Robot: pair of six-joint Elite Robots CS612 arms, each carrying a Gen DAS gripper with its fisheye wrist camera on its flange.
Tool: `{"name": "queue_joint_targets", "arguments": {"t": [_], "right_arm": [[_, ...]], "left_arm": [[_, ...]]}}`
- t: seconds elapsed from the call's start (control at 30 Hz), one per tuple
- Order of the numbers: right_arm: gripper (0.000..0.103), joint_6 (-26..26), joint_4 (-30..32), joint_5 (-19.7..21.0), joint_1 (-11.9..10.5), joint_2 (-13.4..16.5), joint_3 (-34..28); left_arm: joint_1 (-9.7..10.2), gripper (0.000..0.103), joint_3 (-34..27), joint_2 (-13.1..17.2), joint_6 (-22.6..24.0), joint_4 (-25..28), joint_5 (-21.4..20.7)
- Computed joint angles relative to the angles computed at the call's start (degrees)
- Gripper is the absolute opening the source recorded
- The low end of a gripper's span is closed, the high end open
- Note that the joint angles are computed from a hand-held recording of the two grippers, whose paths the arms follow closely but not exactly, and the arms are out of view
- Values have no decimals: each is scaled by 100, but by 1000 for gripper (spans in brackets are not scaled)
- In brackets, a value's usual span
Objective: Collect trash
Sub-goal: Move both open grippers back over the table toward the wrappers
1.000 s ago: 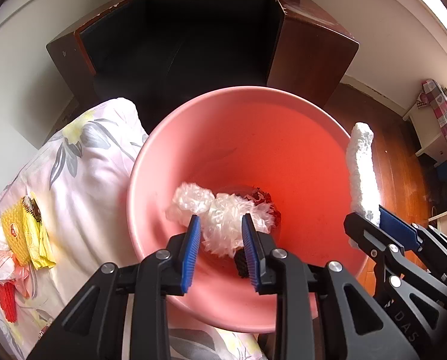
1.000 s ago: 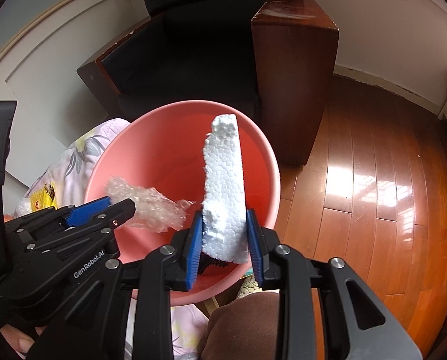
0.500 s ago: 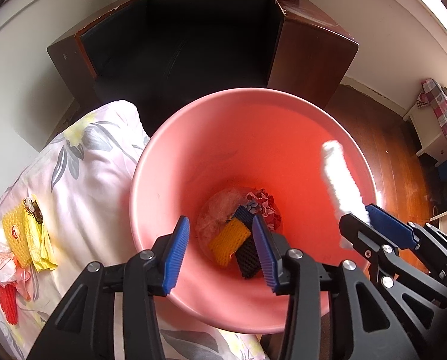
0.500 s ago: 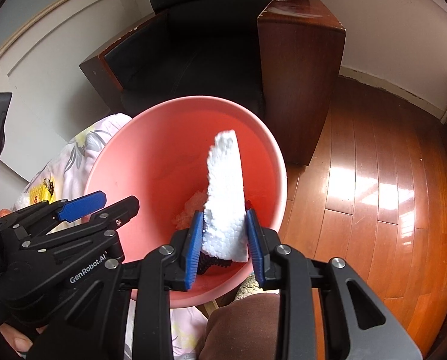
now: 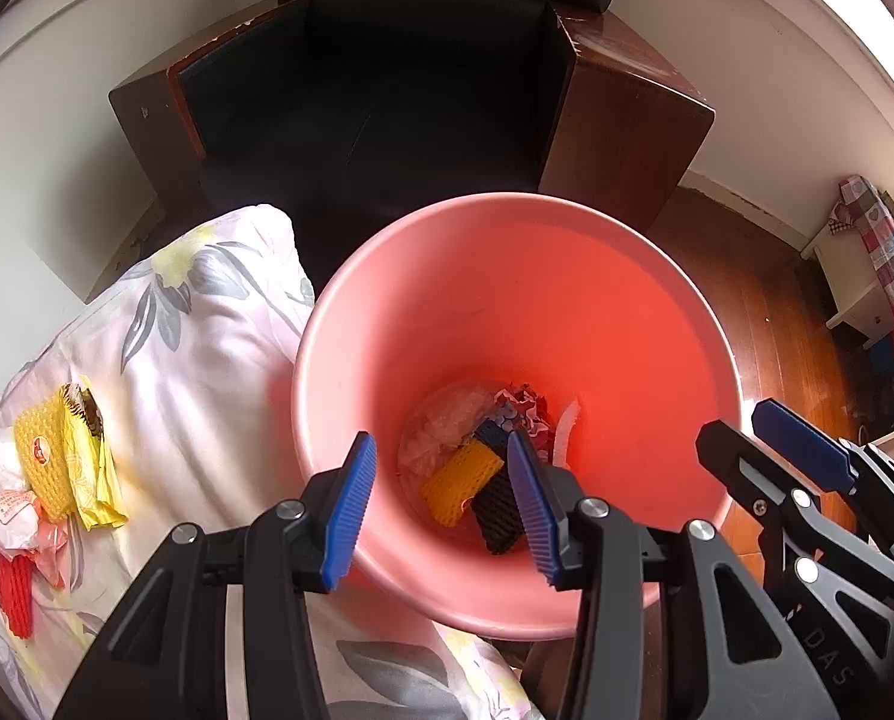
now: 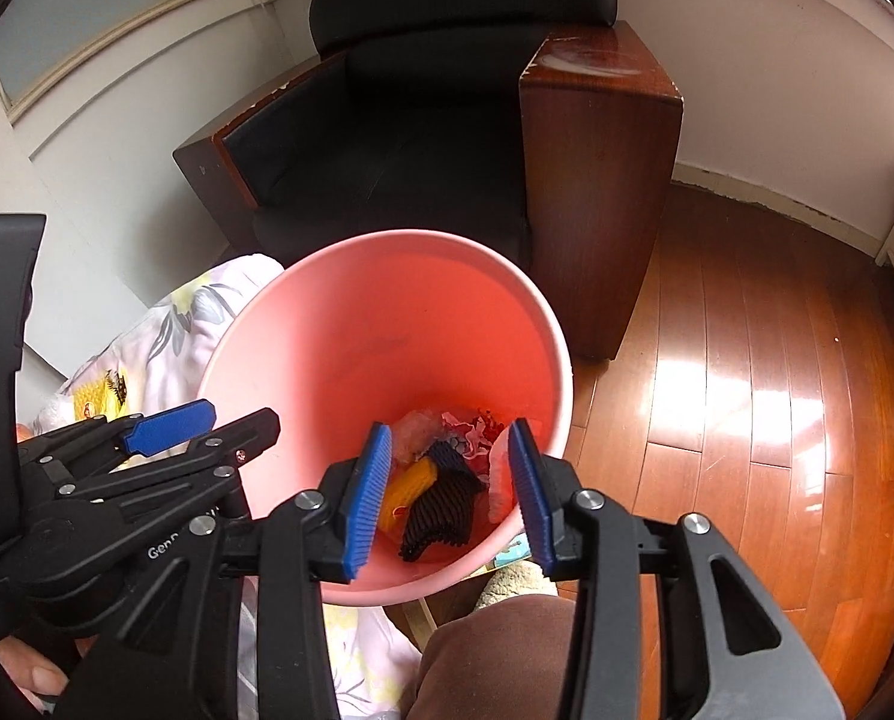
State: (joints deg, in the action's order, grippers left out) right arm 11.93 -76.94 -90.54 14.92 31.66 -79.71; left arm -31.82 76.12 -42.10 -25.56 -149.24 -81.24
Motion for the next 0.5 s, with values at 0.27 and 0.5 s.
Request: {"name": "queue_joint_targets", "arguments": {"t": [0.27, 0.5], "right_arm": [[41, 15, -236, -50, 67, 110, -283], [41, -31, -428, 89, 157, 240, -543]], "left_arm": [[-45, 45, 403, -232, 32, -499, 125], [-50, 45, 894, -490, -74, -1058, 223]]}}
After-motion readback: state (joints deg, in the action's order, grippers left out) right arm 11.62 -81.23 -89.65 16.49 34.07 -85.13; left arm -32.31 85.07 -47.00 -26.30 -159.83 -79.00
